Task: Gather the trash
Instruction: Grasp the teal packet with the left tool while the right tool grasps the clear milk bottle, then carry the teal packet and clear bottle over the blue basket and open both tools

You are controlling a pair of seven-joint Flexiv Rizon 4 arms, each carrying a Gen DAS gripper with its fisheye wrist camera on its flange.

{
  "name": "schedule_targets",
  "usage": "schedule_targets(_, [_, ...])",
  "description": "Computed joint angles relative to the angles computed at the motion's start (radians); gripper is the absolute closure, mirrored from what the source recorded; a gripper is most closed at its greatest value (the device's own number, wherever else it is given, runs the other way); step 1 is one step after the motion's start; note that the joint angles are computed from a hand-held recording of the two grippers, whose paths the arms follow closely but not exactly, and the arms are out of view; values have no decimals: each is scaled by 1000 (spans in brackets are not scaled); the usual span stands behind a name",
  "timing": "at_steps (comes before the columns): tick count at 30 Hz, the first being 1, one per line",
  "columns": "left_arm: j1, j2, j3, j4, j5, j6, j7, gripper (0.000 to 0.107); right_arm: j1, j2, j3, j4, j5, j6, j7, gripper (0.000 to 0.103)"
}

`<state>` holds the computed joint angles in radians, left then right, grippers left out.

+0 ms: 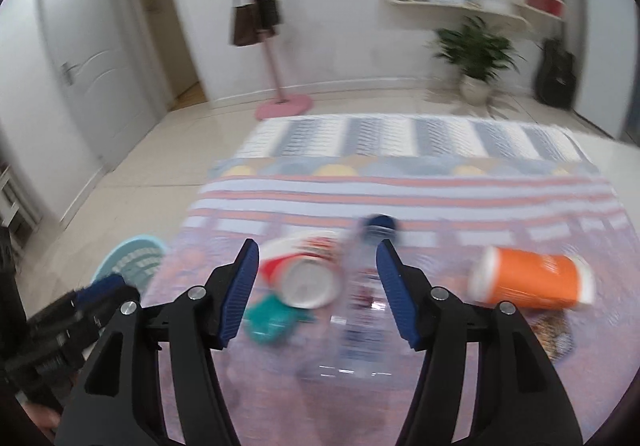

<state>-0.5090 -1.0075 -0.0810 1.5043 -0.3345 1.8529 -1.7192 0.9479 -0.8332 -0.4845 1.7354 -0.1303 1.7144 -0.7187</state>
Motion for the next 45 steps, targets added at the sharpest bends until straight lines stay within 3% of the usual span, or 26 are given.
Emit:
schedule_targets(7, [25, -132, -76, -214, 47, -217, 67, 37, -130, 5, 120, 27, -3, -10, -1, 45])
schedule_targets(9, [55, -166, -143, -247, 34, -253, 124, 37, -144, 4, 136, 27, -16, -18, -7, 45])
schedule_targets(10, [64, -176, -153, -263, 60, -271, 102, 37, -146, 3, 138, 27, -22, -23, -9, 45])
schedule_targets(22, [-27, -224, -19, -396, 66, -364, 21, 39, -230, -10, 246, -1, -57, -42, -22, 41])
schedule_targets(29, [-42, -247, 23, -449, 88, -387, -38, 50, -249, -26, 273, -33, -89, -70, -17, 39])
schedule_targets(32, [-42, -253, 30, -466, 99, -402, -55, 69, -265, -34, 295, -55, -109, -99, -16, 39])
schedule_targets(39, [-27, -222, 14, -409, 124, -352, -66, 70, -275, -51, 310, -93, -153, -151, 12, 39])
schedule_targets(43, [-15, -197, 0, -357, 123, -302, -68, 70, -239, -62, 260, -104, -186, -186, 50, 39])
schedule_targets(45, [-13, -188, 0, -340, 120, -287, -67, 70, -252, -66, 277, -116, -200, -212, 58, 39])
